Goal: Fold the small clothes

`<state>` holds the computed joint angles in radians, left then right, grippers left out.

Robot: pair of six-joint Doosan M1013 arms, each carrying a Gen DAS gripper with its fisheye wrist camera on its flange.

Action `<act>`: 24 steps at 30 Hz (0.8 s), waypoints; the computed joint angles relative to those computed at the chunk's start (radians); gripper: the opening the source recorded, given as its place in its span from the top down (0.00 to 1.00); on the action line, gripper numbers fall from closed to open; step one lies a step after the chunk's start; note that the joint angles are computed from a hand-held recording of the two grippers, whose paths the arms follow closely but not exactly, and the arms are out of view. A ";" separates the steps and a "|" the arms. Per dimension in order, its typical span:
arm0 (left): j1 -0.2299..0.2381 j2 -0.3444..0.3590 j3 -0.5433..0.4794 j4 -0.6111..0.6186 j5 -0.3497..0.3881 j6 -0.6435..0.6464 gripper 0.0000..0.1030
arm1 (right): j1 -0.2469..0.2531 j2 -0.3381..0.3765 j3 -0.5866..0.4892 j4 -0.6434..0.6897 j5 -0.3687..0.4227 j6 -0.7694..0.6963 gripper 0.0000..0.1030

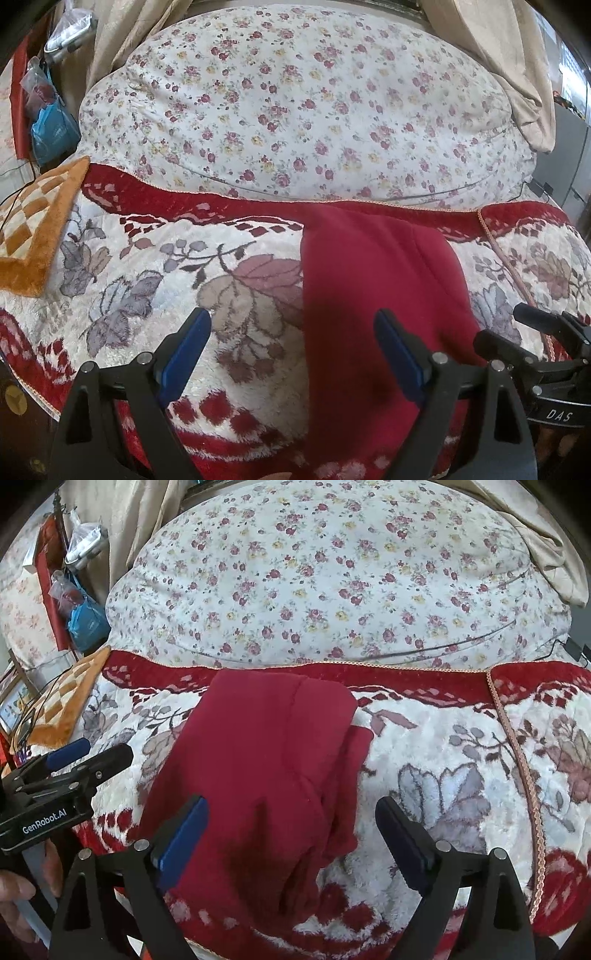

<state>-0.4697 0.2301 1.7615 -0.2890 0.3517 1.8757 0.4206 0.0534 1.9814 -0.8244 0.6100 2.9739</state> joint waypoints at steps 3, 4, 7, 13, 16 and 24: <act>-0.002 0.000 0.004 0.019 -0.012 -0.015 0.14 | -0.002 0.003 -0.002 0.008 0.001 -0.004 0.08; -0.002 0.000 0.004 0.019 -0.012 -0.016 0.14 | -0.003 0.005 -0.004 0.010 0.005 -0.004 0.08; -0.004 0.001 0.005 0.035 -0.015 -0.033 0.14 | -0.010 0.007 -0.005 0.021 0.001 -0.012 0.08; 0.000 0.007 0.000 0.026 -0.012 -0.025 0.14 | -0.012 0.013 -0.010 0.022 0.000 -0.012 0.08; 0.003 0.011 -0.002 0.028 -0.008 -0.032 0.14 | -0.019 0.019 -0.013 0.041 -0.007 -0.040 0.07; 0.000 0.017 -0.007 0.055 0.004 -0.061 0.14 | -0.027 0.025 -0.015 0.072 -0.012 -0.073 0.07</act>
